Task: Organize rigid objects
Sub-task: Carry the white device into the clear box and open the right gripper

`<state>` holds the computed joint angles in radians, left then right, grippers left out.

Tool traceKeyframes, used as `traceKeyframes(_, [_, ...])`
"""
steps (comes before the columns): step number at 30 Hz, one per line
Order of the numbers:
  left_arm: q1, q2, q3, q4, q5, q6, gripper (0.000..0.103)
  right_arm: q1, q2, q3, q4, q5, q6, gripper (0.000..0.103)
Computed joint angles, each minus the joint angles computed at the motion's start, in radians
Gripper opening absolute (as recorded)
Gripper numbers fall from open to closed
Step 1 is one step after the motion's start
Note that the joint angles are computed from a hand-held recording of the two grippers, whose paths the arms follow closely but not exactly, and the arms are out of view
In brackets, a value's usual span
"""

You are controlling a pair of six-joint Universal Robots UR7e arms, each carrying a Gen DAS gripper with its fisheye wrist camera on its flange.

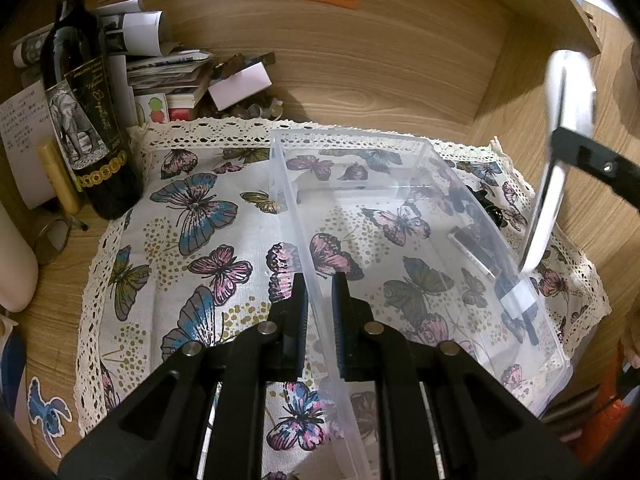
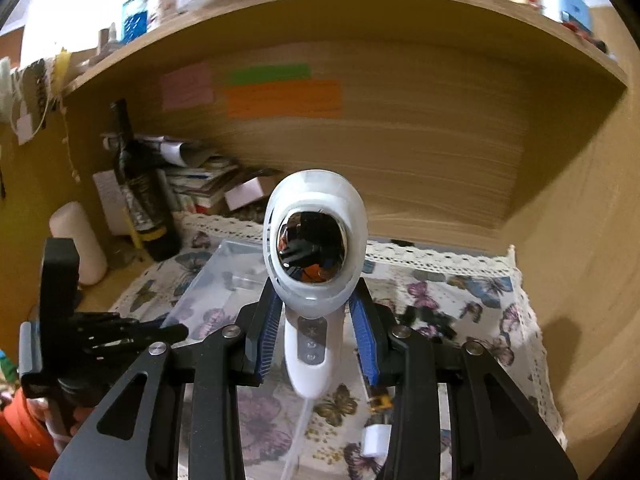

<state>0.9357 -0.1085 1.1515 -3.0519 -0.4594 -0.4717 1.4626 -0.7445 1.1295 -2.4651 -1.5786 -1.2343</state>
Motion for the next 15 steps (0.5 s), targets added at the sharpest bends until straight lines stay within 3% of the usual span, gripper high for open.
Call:
traceKeyframes(6, [0.0,0.0,0.003,-0.009,-0.001,0.005,0.012,0.011,0.033,-0.031,0.063,-0.058,-0.016,0.032])
traceKeyframes(15, [-0.001,-0.002,0.007,-0.015,-0.004,0.0,0.012,0.024,0.118,-0.081,0.087,-0.243,-0.048,0.032])
